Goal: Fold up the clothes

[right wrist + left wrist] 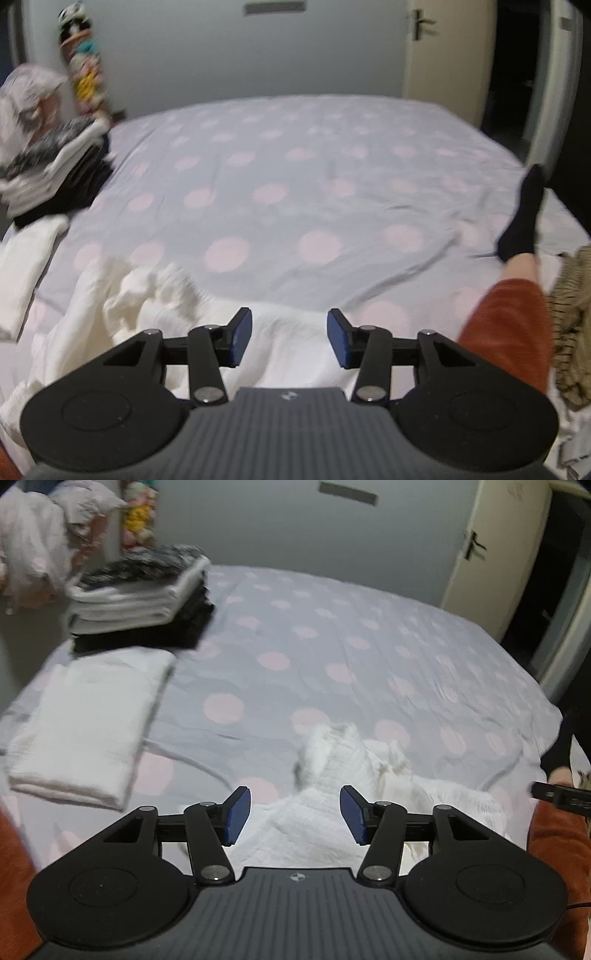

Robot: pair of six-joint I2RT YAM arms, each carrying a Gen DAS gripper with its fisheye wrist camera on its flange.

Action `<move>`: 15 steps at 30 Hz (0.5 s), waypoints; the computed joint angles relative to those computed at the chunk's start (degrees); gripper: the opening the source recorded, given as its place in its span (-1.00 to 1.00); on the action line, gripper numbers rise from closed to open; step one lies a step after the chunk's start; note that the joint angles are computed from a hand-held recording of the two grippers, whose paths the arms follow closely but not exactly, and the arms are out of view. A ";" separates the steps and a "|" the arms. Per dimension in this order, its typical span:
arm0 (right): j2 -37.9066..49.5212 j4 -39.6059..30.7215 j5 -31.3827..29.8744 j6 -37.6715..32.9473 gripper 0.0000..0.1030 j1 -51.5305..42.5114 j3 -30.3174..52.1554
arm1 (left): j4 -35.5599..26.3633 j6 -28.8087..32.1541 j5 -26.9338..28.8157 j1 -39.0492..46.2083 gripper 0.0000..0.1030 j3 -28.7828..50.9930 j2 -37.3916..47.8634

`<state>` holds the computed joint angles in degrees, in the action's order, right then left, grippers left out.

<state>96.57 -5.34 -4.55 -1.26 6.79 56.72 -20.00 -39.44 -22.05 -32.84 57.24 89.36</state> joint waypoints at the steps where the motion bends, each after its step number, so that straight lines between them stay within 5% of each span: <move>1: 1.48 -0.50 -0.04 -0.19 0.00 0.80 0.90 | 0.67 0.69 1.46 0.34 0.23 0.35 1.29; 15: 19.90 -9.23 -1.26 1.25 0.13 2.26 15.56 | 7.28 3.94 15.61 7.66 0.26 -0.33 11.43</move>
